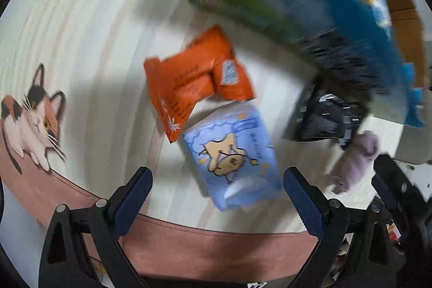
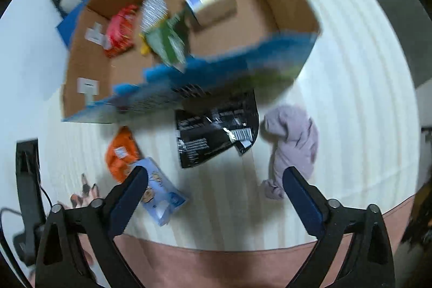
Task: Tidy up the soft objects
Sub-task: 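Grasp the blue cartoon pouch with left tool while right tool grasps the black bag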
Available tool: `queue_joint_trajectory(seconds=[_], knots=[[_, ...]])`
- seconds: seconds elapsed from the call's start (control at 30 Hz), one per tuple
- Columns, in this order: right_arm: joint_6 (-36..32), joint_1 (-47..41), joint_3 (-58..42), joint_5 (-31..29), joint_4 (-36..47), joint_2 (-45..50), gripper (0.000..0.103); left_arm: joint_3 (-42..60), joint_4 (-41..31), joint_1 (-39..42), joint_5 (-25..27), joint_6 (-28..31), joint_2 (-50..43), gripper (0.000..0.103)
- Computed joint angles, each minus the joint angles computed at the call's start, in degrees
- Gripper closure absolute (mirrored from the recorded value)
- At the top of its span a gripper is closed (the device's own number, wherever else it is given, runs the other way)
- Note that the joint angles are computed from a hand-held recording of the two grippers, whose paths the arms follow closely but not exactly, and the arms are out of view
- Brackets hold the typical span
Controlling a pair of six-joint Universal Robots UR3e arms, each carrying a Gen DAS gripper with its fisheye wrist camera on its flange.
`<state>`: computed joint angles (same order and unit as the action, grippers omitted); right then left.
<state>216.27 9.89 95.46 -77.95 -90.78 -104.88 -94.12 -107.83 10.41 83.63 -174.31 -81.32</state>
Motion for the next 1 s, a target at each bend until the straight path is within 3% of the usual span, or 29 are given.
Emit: queue_joint_trajectory(seconds=[0.13,0.27,0.43,0.57,0.63,0.7,0.73,0.87,0.97,1.0], knots=[[4.4,2.35,6.06,-0.9,-8.98,4.27,0.022,-4.68,3.39,0.3,1.09,-0.78,1.11,0.004],[6.6,6.23,5.12,-4.02,-14.55,11.94,0.038,-6.99,4.44,1.86,1.78,-0.36,1.89,0.004],[4.02,9.45,1.95,-5.55,-10.7,16.2,0.049,-7.73,3.97,2.71,2.93,1.75,3.02,0.004],[0.73,7.37,6.32,-6.31,-3.42,9.73,0.049,-6.81,3.38,2.25,3.32,3.08,3.57,0.004],[-0.01,2.79,12.97,-1.55,-5.72,2.08,0.048,-6.45,3.34,0.9,2.78,1.75,3.17,0.004],[3.3,-0.52,17.98,2.06,-10.55,-3.92,0.028,-4.59,2.41,0.43,2.14,1.16,1.57,0.004],[5.19,-0.91,19.36,2.67,-13.31,-4.99,0.023,-4.09,2.27,-0.16,2.01,0.65,0.97,0.004],[12.96,1.77,19.76,1.56,-23.22,1.33,0.022,-1.84,2.9,-1.82,2.9,-1.32,-1.15,0.004],[13.73,5.85,13.64,-1.16,-21.28,10.48,0.037,-0.74,2.67,-0.73,3.42,-0.67,-2.01,0.004],[13.87,7.3,12.68,-2.63,-21.62,11.14,0.055,-1.12,2.58,0.13,3.68,0.11,-1.65,0.004]])
